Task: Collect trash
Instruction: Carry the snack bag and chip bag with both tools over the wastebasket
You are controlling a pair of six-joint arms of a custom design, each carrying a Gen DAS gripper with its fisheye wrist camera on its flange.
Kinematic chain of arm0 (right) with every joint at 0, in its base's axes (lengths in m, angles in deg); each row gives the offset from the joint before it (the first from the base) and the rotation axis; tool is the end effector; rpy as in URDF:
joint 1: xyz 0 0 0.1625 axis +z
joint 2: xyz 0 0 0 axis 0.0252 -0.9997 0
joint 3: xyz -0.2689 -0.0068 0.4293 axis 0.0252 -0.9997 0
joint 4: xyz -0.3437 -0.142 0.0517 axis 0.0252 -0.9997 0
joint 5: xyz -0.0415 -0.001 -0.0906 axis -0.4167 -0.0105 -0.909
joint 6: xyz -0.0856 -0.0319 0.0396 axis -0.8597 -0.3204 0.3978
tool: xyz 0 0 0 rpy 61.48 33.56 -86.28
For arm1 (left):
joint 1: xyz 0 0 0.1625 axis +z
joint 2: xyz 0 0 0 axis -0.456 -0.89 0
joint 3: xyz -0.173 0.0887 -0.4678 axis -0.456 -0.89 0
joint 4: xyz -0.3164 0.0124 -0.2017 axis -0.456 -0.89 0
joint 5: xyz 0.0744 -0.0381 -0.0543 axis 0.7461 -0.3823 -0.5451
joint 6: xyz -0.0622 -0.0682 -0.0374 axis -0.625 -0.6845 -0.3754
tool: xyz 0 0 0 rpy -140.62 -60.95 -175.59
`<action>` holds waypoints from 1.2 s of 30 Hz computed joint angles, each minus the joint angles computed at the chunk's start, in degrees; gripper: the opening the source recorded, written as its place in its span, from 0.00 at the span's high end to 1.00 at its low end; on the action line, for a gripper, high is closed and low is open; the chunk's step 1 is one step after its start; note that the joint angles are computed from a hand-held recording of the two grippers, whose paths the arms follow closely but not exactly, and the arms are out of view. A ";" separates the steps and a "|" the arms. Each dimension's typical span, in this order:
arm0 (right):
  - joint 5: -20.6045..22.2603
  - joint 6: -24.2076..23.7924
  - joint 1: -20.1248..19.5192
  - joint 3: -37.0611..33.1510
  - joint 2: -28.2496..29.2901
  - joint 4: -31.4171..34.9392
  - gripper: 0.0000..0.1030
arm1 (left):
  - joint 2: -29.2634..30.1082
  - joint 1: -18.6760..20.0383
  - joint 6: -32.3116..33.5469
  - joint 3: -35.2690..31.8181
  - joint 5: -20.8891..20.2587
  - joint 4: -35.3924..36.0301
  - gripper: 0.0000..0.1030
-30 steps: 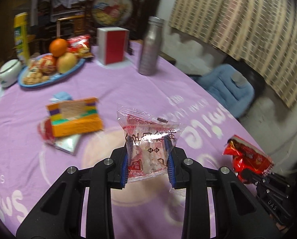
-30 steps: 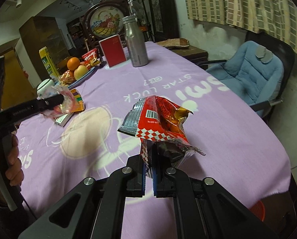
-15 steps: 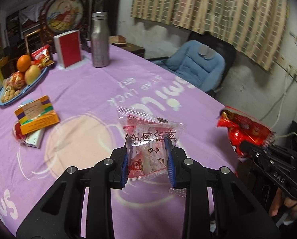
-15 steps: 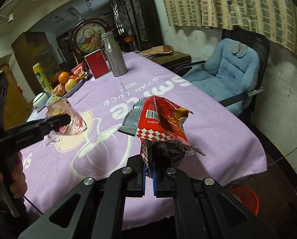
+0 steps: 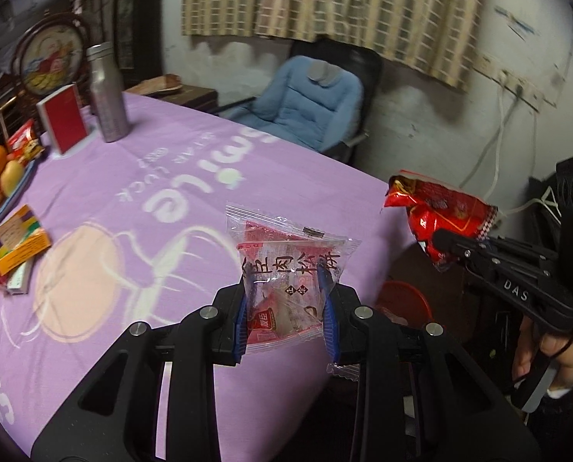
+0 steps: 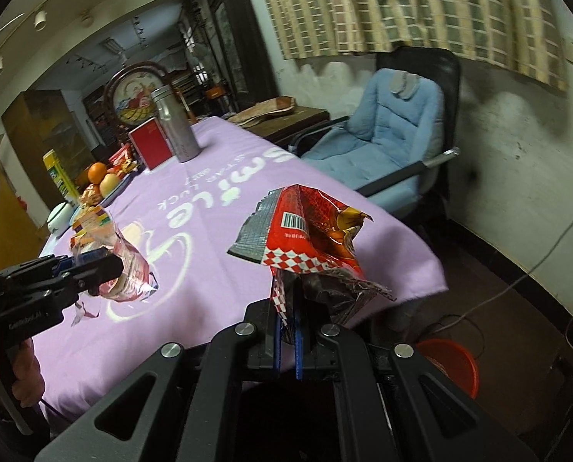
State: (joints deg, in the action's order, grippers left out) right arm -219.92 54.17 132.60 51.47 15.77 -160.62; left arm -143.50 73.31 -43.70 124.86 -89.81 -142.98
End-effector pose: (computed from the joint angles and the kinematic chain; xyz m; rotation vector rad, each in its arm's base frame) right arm 0.5019 -0.4478 0.2017 0.0732 -2.3229 1.1856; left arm -0.2715 -0.5400 0.4940 1.1925 2.4425 -0.5146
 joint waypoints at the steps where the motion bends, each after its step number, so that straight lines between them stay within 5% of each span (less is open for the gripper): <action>1: -0.51 0.88 0.14 1.09 -0.61 0.07 0.95 | 0.05 -0.40 0.23 0.58 -0.30 0.17 0.69; 15: -2.44 16.71 -1.39 17.70 -8.89 0.30 0.95 | 2.28 -4.98 1.81 7.50 -2.36 0.33 0.69; 36: 3.79 24.44 -7.66 29.42 -9.82 -6.83 0.95 | 7.04 -7.36 2.95 13.03 -3.27 1.92 0.69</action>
